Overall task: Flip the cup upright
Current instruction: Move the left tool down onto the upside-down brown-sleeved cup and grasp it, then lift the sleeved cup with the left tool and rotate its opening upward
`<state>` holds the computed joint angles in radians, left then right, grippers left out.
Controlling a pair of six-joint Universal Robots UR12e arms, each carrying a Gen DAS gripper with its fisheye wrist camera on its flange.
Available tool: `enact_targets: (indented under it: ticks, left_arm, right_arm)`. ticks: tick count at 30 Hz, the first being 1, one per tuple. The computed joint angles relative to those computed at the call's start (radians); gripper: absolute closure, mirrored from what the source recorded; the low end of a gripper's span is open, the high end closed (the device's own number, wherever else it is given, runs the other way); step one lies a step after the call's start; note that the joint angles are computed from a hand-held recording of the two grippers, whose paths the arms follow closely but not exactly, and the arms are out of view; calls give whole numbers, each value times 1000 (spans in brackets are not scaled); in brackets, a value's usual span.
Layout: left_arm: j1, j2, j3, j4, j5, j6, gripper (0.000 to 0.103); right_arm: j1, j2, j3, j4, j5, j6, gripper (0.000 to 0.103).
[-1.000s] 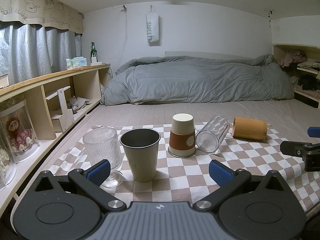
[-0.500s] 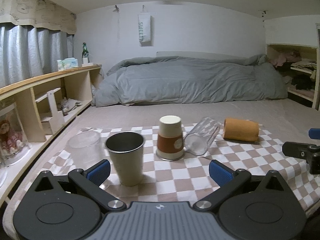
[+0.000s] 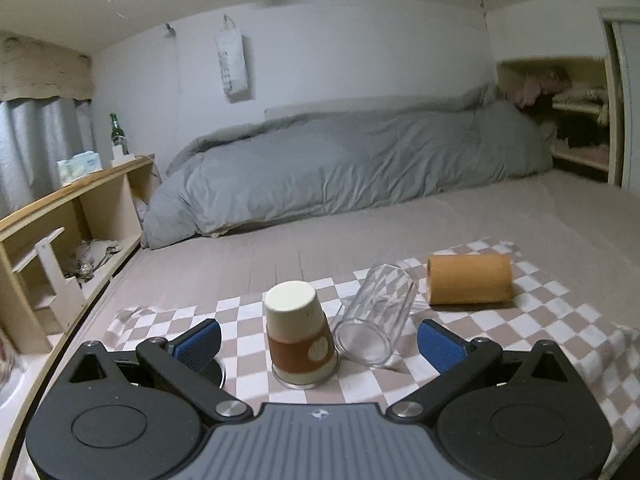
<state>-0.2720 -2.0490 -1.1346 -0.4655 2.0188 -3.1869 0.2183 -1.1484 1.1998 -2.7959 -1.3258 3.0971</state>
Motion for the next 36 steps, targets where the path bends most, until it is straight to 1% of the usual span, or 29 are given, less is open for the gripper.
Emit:
enact_targets:
  ticks: [2, 5, 8, 9, 12, 13, 14, 17, 18, 19, 20, 21, 25, 27, 32, 34, 36]
  left_arm:
    - [11, -36, 64, -56, 5, -12, 1]
    - [24, -85, 147, -132, 23, -43, 5]
    - [41, -132, 236, -251, 26, -95, 9]
    - [47, -145, 262, -291, 15, -118, 10]
    - [64, -173, 319, -373, -36, -167, 13]
    - [67, -182, 336, -396, -42, -175, 15]
    - [69, -194, 357, -424, -39, -182, 16]
    - [73, -213, 388, -460, -27, -180, 20]
    - [73, -217, 395, -470, -30, -178, 23]
    - [75, -222, 404, -482, -36, -175, 32]
    - [77, -222, 405, -491, -47, -175, 39]
    - [77, -226, 411, -501, -41, -178, 44]
    - [79, -211, 379, -464, -52, -158, 44]
    - [74, -192, 345, -443, -49, -141, 44]
    - [51, -137, 260, -411, -40, -77, 44]
    - [40, -114, 222, -385, -36, -49, 45]
    - [31, -95, 190, -373, -32, -37, 46]
  right_arm:
    - [-5, -4, 6, -5, 6, 9, 0]
    - [-10, -8, 11, -11, 14, 21, 0]
    - [-15, -9, 12, -13, 23, 30, 0]
    - [-16, -9, 13, -14, 25, 32, 0]
    - [-20, -12, 16, -14, 34, 36, 0]
    - [-21, -12, 17, -14, 37, 37, 0]
    - [-22, -13, 18, -13, 39, 39, 0]
    - [-26, -14, 19, -12, 45, 46, 0]
    - [-27, -14, 18, -11, 48, 50, 0]
    - [-29, -15, 19, -13, 51, 53, 0]
    - [-30, -16, 20, -14, 53, 57, 0]
    - [-30, -17, 23, -16, 55, 59, 0]
    - [-34, -20, 26, -18, 60, 67, 0]
    - [-35, -23, 31, -21, 57, 69, 0]
    - [-39, -26, 35, -28, 54, 84, 0]
    - [-41, -27, 37, -32, 58, 88, 0]
    - [-41, -27, 38, -36, 60, 86, 0]
